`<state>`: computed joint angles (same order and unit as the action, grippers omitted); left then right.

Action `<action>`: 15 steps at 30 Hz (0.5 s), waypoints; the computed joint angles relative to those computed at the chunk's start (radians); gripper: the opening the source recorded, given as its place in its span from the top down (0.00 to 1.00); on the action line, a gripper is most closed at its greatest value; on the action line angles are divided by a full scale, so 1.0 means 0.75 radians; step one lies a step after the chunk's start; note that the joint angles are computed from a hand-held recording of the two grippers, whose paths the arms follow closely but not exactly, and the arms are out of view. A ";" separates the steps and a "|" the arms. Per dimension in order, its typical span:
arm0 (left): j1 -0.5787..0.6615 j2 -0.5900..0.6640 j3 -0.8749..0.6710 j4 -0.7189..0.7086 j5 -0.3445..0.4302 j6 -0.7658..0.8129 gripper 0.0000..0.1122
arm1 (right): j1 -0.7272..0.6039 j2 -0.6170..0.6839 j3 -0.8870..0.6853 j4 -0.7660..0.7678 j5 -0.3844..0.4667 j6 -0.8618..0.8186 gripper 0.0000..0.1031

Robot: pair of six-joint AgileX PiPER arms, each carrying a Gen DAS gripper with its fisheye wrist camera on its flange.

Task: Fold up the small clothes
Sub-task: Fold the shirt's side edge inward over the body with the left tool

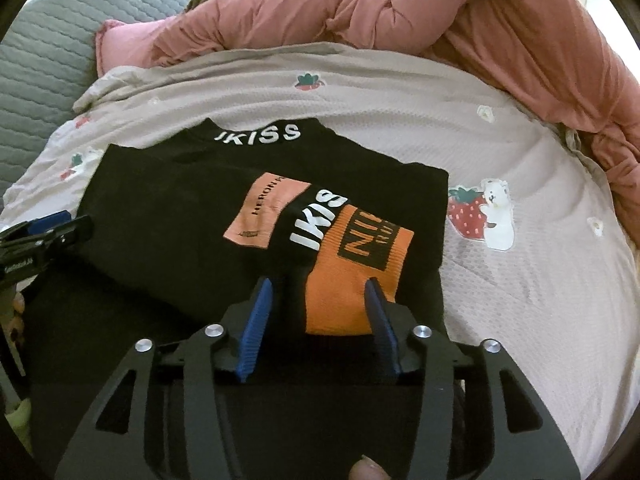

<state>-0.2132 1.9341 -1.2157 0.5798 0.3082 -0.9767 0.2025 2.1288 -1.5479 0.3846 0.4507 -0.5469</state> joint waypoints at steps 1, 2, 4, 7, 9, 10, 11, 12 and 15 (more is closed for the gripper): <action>0.004 -0.011 0.014 0.022 -0.006 -0.036 0.33 | -0.006 -0.023 0.026 0.028 -0.006 -0.038 0.51; 0.009 -0.022 0.027 0.029 -0.013 -0.058 0.33 | -0.010 -0.039 0.043 0.043 -0.009 -0.060 0.49; 0.013 -0.059 0.068 0.074 -0.040 -0.124 0.33 | -0.023 -0.088 0.099 0.105 -0.027 -0.142 0.41; -0.015 -0.113 0.125 0.279 -0.041 -0.349 0.33 | -0.058 -0.178 0.199 0.251 -0.049 -0.321 0.35; -0.040 -0.148 0.167 0.410 -0.033 -0.478 0.23 | -0.084 -0.242 0.269 0.354 -0.057 -0.461 0.34; -0.063 -0.176 0.200 0.510 -0.011 -0.580 0.17 | -0.095 -0.271 0.302 0.398 -0.064 -0.521 0.33; -0.072 -0.192 0.222 0.561 -0.005 -0.628 0.17 | -0.114 -0.313 0.349 0.472 -0.064 -0.616 0.32; -0.087 -0.218 0.251 0.599 0.009 -0.665 0.17 | -0.126 -0.337 0.376 0.519 -0.059 -0.675 0.31; -0.112 -0.271 0.305 0.639 0.049 -0.715 0.17 | -0.150 -0.405 0.458 0.629 -0.051 -0.833 0.30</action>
